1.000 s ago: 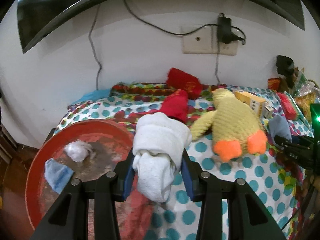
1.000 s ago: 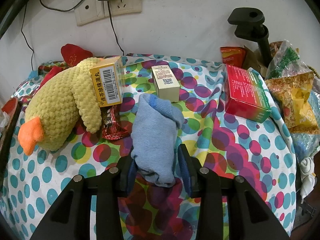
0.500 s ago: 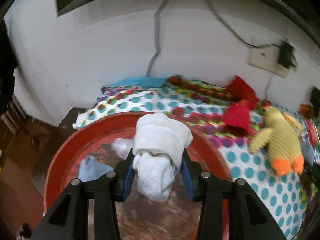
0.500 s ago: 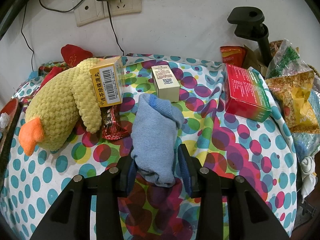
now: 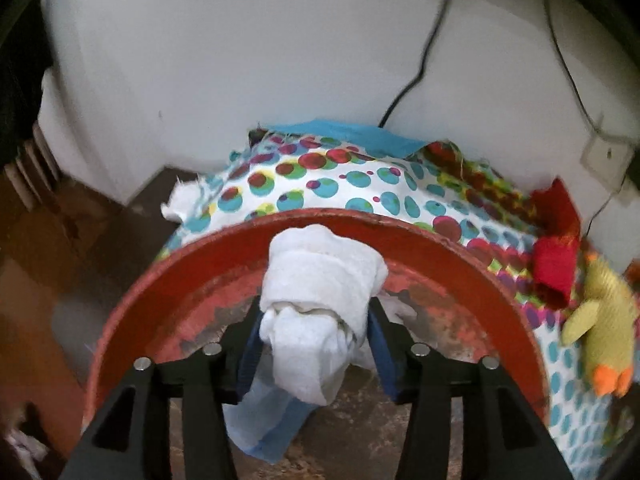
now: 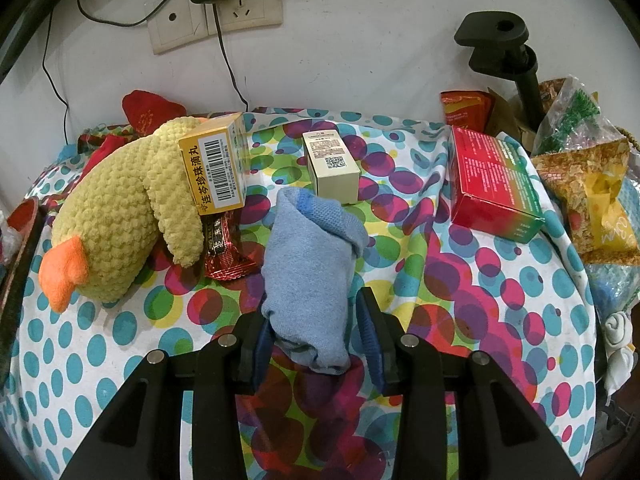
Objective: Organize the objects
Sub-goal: 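Carry the white sock over the red tray and open the left gripper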
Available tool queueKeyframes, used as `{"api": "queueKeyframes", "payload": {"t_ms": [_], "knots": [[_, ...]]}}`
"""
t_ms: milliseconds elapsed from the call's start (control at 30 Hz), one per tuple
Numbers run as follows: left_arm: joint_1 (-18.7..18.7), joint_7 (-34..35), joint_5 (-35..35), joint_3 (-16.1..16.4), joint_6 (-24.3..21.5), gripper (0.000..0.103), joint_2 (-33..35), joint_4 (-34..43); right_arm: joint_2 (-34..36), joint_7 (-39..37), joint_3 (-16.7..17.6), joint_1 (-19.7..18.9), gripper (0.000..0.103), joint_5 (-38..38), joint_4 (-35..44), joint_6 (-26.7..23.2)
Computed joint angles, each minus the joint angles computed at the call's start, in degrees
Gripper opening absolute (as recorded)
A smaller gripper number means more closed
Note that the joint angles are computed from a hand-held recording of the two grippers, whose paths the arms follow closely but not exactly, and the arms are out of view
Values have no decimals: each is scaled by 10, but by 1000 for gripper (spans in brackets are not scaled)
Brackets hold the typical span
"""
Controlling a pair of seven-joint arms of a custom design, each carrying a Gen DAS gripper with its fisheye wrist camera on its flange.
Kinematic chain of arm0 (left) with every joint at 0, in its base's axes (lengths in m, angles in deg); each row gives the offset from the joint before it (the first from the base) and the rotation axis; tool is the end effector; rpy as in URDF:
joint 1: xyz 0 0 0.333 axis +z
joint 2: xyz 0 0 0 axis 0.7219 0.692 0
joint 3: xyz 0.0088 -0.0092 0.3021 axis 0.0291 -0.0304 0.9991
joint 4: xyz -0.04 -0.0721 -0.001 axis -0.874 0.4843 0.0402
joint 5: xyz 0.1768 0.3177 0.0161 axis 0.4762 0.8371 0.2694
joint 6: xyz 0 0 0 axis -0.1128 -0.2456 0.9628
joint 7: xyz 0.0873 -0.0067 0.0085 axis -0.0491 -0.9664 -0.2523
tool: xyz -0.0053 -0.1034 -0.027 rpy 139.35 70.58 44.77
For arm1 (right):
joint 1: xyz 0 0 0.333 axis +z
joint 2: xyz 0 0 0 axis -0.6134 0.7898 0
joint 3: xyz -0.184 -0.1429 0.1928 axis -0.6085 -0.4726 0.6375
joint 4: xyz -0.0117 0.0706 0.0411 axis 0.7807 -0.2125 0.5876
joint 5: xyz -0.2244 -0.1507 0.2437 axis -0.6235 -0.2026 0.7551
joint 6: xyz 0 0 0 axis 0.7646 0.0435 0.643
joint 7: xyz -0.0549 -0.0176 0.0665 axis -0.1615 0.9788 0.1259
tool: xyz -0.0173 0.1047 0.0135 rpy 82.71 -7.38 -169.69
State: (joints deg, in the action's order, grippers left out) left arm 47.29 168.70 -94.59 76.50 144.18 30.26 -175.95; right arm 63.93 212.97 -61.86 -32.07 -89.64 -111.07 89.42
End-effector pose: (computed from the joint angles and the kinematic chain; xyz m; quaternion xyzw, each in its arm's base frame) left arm 0.6782 0.0568 0.3254 -0.7426 0.5919 -0.2262 0.2171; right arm 0.5272 0.0269 0.3095 -0.5965 0.7311 -0.2535 0.2133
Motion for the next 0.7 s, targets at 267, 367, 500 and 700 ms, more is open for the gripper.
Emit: {"api": "queueKeyframes", "payload": {"t_ms": [267, 367, 500, 700], "knots": [[37, 26, -28, -30, -6, 52, -9, -10, 0, 3, 1, -1, 37, -3, 0, -1], [53, 47, -42, -45, -14, 55, -16, -13, 0, 3, 1, -1, 37, -3, 0, -1], [18, 30, -17, -6, -1, 55, -31, -34, 0, 5, 1, -2, 38, -5, 0, 0], [32, 67, -30, -40, 61, 55, -90, -122, 0, 5, 1, -2, 38, -5, 0, 0]]}}
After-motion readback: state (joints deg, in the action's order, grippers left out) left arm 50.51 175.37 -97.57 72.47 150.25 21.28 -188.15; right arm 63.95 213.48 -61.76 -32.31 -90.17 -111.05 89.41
